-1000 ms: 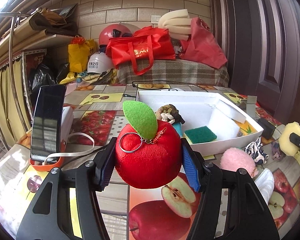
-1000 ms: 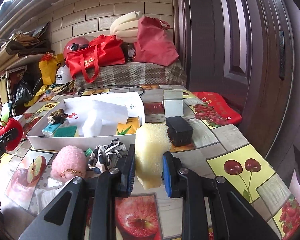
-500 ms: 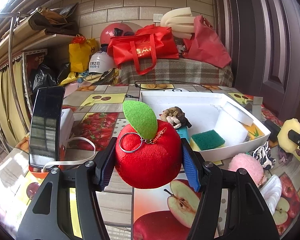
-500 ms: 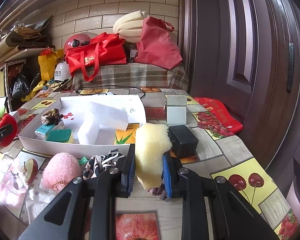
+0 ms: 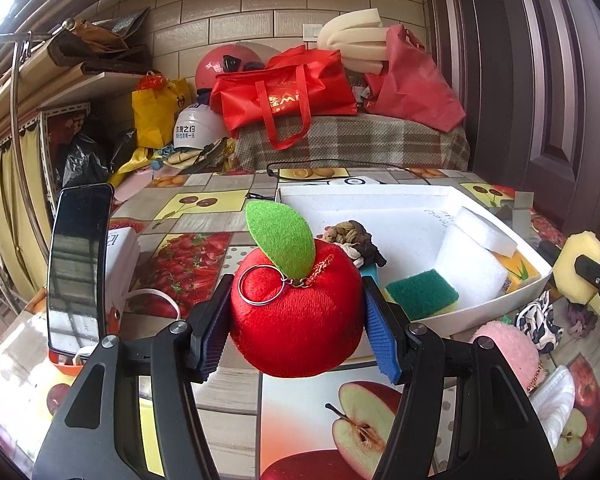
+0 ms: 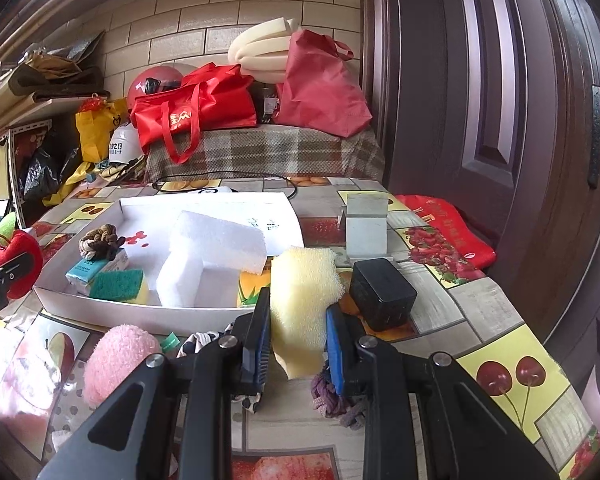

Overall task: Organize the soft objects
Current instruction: 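Carry the apple plush toward the box while the right tool carries the yellow sponge, then lower the apple plush onto the tissue pack and release while the right drops the sponge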

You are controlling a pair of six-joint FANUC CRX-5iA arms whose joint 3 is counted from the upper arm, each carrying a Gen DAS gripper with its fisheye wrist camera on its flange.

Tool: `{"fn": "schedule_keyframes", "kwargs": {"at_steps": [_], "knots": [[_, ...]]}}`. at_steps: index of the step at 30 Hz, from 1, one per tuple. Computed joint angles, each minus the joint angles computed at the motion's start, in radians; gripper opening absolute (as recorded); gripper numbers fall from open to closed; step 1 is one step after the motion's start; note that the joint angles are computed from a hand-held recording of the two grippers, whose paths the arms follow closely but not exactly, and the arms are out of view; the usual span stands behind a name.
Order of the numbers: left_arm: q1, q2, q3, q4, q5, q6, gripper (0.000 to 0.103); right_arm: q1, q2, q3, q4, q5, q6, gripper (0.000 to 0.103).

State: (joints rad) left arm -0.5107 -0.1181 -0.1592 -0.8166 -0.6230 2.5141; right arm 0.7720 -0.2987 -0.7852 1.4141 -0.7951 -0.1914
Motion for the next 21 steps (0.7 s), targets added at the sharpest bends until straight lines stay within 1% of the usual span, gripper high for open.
{"fn": "schedule_keyframes", "kwargs": {"at_steps": [15, 21], "knots": [[0.01, 0.072, 0.066, 0.001, 0.009, -0.02, 0.061, -0.056, 0.062, 0.048, 0.045, 0.097, -0.012, 0.025], [0.029, 0.098, 0.086, 0.042, 0.022, -0.061, 0.061, -0.075, 0.09, 0.07, 0.067, 0.135, -0.015, 0.026]]}}
